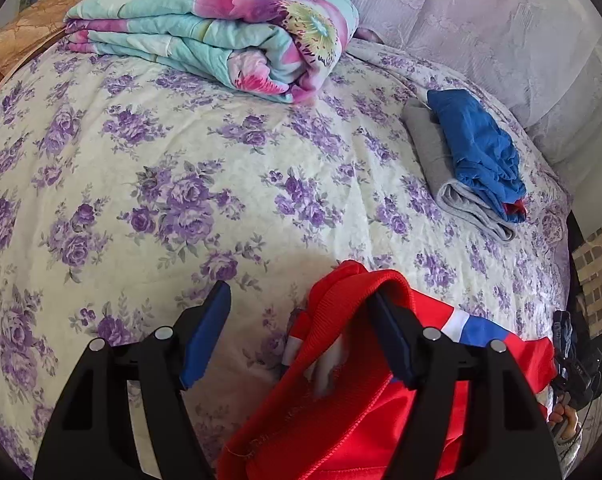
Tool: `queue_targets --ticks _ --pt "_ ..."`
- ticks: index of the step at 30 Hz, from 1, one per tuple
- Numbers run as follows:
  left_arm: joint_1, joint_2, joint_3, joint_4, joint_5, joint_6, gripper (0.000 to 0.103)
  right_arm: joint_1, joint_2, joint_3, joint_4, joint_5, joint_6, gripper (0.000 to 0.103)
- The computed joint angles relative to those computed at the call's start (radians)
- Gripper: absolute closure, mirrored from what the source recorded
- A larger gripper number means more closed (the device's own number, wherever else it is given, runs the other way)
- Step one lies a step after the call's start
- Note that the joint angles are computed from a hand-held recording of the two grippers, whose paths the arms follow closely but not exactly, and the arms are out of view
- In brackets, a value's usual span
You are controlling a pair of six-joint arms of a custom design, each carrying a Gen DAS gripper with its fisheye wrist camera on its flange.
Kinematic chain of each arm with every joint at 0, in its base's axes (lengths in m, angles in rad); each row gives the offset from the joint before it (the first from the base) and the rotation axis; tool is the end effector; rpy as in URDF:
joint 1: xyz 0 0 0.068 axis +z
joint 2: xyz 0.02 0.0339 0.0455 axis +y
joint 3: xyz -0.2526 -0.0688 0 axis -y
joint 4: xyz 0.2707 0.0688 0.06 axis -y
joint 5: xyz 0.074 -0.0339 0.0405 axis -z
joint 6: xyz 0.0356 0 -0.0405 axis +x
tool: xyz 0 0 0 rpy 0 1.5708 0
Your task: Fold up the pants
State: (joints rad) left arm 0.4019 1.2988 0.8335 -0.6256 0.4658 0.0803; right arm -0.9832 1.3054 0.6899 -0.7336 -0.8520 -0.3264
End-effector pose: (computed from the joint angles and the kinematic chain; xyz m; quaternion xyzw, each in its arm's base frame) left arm 0.2546 0.0908 0.1951 -0.0972 0.9417 -0.1625 0.2781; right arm 0.1503 -0.1773 0.1549 0.2486 0.8714 0.2644 0.3300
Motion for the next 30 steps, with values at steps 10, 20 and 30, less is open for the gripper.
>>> queue_targets --ticks 10,20,30 --pt "0.101 -0.115 -0.003 -0.056 0.164 0.025 0.096 -0.190 -0.219 0.046 -0.302 -0.199 -0.256 0.094" --pt "0.115 0.123 0.121 0.087 0.043 -0.115 0.098 -0.004 -0.146 0.060 -0.011 -0.113 0.078 0.094" --pt "0.222 0.084 0.082 0.065 0.144 -0.085 0.050 0.026 -0.096 0.008 -0.032 -0.039 0.035 0.043"
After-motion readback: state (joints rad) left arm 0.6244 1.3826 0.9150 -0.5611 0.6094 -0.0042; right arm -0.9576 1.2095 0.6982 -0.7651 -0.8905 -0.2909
